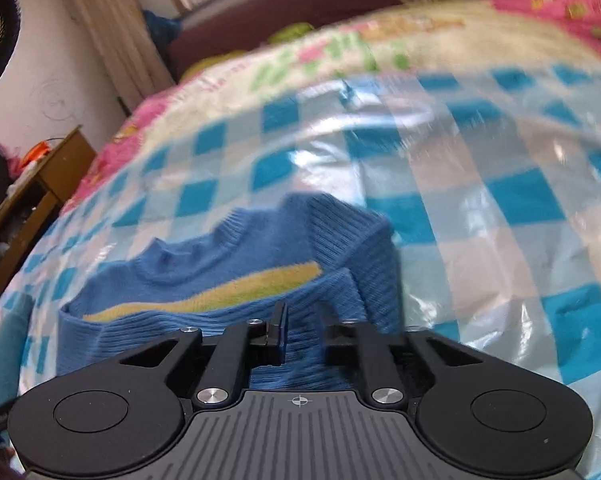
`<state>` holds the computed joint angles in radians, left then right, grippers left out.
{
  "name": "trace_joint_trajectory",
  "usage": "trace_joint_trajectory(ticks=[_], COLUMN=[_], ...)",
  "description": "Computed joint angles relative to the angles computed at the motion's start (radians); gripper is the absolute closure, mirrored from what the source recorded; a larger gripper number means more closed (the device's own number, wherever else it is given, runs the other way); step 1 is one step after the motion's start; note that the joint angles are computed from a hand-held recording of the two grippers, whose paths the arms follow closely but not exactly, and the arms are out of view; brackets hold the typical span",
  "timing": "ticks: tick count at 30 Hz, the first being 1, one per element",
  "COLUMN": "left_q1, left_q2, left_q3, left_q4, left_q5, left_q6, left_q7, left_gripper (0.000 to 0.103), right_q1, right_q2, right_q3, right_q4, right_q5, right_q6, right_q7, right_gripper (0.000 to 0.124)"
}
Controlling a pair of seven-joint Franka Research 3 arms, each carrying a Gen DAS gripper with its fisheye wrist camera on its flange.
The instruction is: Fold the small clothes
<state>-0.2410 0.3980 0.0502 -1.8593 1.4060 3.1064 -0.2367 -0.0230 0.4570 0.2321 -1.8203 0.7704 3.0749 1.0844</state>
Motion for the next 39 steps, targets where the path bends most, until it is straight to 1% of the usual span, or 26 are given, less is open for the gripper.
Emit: trace_joint_trajectory(ticks=[2, 4, 6, 7, 8, 9, 10, 12, 14, 16, 19, 21, 22, 23, 25, 26, 27, 28, 29, 31, 32, 35, 36, 37, 38, 39], left_q1=[-0.003, -0.001, -0.006, -0.008, -0.011, -0.004, 0.014, 0.03, 0.001, -0.034, -0.056, -0.072, -0.073, -0.066, -0.029, 0.003, 0.023, 0.02, 0.007, -0.029, -0.031, -0.001, 0.018, 0.039, 0.074, 0.089], left_q2=[0.004, 0.013, 0.021, 0.026, 0.028, 0.035, 0.046, 0.06, 0.058, 0.048, 0.039, 0.039, 0.042, 0.046, 0.056, 0.062, 0.064, 0.059, 0.047, 0.014, -0.003, -0.074, -0.101, -0.118, -0.133, -0.142], left_q3=[-0.004, -0.019, -0.013, -0.013, -0.013, -0.025, -0.048, -0.062, -0.025, 0.008, 0.043, 0.069, 0.069, 0.058, 0.006, -0.038, -0.062, -0.057, -0.042, 0.001, 0.004, -0.026, -0.048, -0.073, -0.118, -0.143], left_q4=[0.011, 0.024, 0.037, 0.042, 0.044, 0.046, 0.046, 0.042, 0.038, 0.032, 0.023, 0.026, 0.029, 0.033, 0.036, 0.035, 0.031, 0.021, 0.008, -0.027, -0.048, -0.144, -0.183, -0.21, -0.237, -0.254], left_q5=[0.007, -0.026, -0.031, -0.04, -0.053, -0.094, -0.164, -0.249, -0.256, -0.261, -0.265, -0.258, -0.266, -0.286, -0.368, -0.436, -0.487, -0.508, -0.517, -0.507, -0.51, -0.55, -0.573, -0.605, -0.662, -0.705], left_q6=[-0.003, -0.023, -0.006, 0.0, -0.002, -0.011, -0.022, -0.021, -0.013, -0.034, -0.012, 0.007, 0.004, -0.007, -0.04, -0.062, -0.072, -0.064, -0.062, -0.048, -0.039, -0.016, -0.011, -0.013, -0.029, -0.051], left_q7=[0.022, 0.082, 0.09, 0.104, 0.124, 0.176, 0.251, 0.317, 0.312, 0.323, 0.314, 0.294, 0.307, 0.336, 0.439, 0.516, 0.565, 0.576, 0.58, 0.573, 0.582, 0.65, 0.688, 0.733, 0.804, 0.854], left_gripper=[0.041, 0.041, 0.041, 0.041, 0.041, 0.041, 0.041, 0.041, 0.041, 0.041, 0.041, 0.041, 0.041, 0.041, 0.041, 0.041, 0.041, 0.041, 0.041, 0.041, 0.041, 0.041, 0.041, 0.041, 0.041, 0.041], right_q1=[-0.035, -0.015, -0.012, 0.016, 0.072, 0.097, 0.093, 0.075, 0.045, 0.044, 0.017, -0.021, -0.028, -0.019, 0.055, 0.065, 0.056, 0.055, 0.047, 0.003, -0.016, -0.143, -0.154, -0.136, -0.085, -0.011], right_q2=[-0.003, 0.006, 0.019, 0.022, 0.029, 0.038, 0.049, 0.067, 0.076, 0.075, 0.047, 0.03, 0.029, 0.028, 0.038, 0.049, 0.055, 0.053, 0.046, 0.018, 0.0, -0.062, -0.083, -0.102, -0.113, -0.114], right_q3=[0.051, 0.032, 0.029, -0.005, -0.073, -0.108, -0.108, -0.099, -0.074, -0.074, -0.024, 0.034, 0.046, 0.037, -0.059, -0.078, -0.073, -0.077, -0.068, -0.011, 0.012, 0.155, 0.165, 0.141, 0.081, -0.006], right_q4=[-0.004, 0.008, 0.022, 0.029, 0.033, 0.035, 0.045, 0.069, 0.087, 0.086, 0.04, 0.009, 0.005, 0.002, 0.014, 0.032, 0.044, 0.051, 0.048, 0.02, -0.001, -0.073, -0.095, -0.119, -0.142, -0.152], right_q5=[0.023, 0.011, 0.018, 0.001, -0.064, -0.122, -0.109, -0.108, -0.091, -0.102, -0.094, -0.071, -0.068, -0.072, -0.151, -0.149, -0.149, -0.144, -0.134, -0.095, -0.075, 0.099, 0.153, 0.147, 0.07, -0.024], right_q6=[0.002, -0.015, -0.027, -0.037, -0.043, -0.042, -0.048, -0.062, -0.078, -0.078, -0.02, 0.018, 0.025, 0.027, -0.003, -0.029, -0.045, -0.061, -0.063, -0.041, -0.036, -0.044, -0.06, -0.076, -0.081, -0.095], right_q7=[-0.064, -0.066, -0.074, -0.056, 0.017, 0.078, 0.07, 0.11, 0.126, 0.13, 0.065, -0.003, -0.02, -0.027, 0.058, 0.063, 0.073, 0.096, 0.101, 0.042, 0.01, -0.18, -0.237, -0.235, -0.166, -0.071], right_gripper=[0.106, 0.106, 0.106, 0.106, 0.107, 0.109, 0.109, 0.114, 0.114, 0.114, 0.107, 0.106, 0.106, 0.106, 0.108, 0.108, 0.108, 0.108, 0.107, 0.105, 0.105, 0.104, 0.104, 0.1, 0.098, 0.098])
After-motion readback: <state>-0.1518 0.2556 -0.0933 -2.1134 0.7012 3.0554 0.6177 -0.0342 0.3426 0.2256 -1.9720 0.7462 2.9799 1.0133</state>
